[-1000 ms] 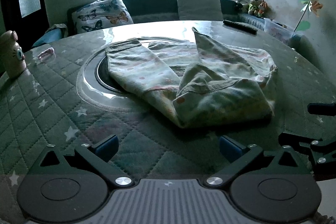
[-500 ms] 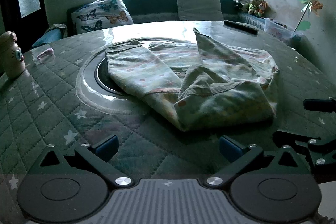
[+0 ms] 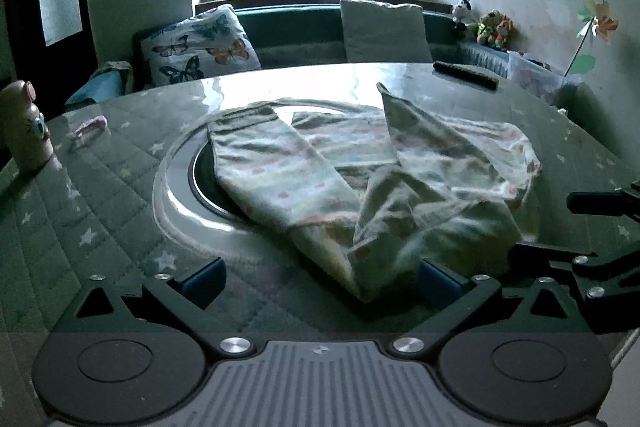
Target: Fold clothes
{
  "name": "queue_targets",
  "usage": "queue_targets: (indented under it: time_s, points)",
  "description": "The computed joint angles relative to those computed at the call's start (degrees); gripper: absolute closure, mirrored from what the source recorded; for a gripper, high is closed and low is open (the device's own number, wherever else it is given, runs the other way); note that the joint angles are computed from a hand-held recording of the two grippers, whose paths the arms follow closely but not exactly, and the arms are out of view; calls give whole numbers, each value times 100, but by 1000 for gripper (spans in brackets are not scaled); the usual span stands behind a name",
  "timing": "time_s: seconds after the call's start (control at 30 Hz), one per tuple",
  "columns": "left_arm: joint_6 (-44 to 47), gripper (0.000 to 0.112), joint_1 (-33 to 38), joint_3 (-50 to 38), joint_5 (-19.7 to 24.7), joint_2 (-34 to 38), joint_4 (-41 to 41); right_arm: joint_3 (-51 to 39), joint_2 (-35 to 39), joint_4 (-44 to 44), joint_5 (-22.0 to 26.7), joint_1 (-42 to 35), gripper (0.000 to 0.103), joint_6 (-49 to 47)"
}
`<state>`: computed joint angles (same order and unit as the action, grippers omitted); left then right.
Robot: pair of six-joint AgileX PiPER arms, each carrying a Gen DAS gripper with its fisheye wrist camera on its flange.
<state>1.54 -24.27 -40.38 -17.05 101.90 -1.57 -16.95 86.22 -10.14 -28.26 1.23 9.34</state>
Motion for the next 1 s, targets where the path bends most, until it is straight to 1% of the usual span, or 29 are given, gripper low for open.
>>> queue_targets:
  time_s: [0.13, 0.2, 0.27, 0.37, 0.47, 0.67, 0.73, 0.87, 1.0]
  points:
    - [-96, 9, 27, -157, 30, 41, 88, -253, 98, -211, 85, -160, 8, 131]
    - [-191, 10, 48, -240, 48, 65, 177, -423, 175, -433, 160, -292, 9, 307]
    - [-232, 10, 63, -323, 71, 91, 214, -607, 259, -508, 235, -371, 14, 364]
    - [-130, 10, 56, -489, 120, 173, 80, -961, 437, -518, 355, -451, 17, 354]
    - [-145, 10, 59, -625, 176, 257, 71, -1427, 712, -723, 549, -548, 22, 564]
    - [24, 10, 44, -867, 317, 443, -88, -2610, 1541, -1998, 1022, -685, 36, 1894]
    - [120, 10, 58, -961, 379, 511, -189, -3008, 1835, -2142, 1169, -618, 39, 2035]
    - [311, 10, 100, -1116, 472, 601, -389, -3774, 2379, -2607, 1517, -475, 49, 2523]
    - [467, 10, 170, -1304, 572, 675, -548, -4444, 2881, -2873, 1847, -353, 52, 2857]
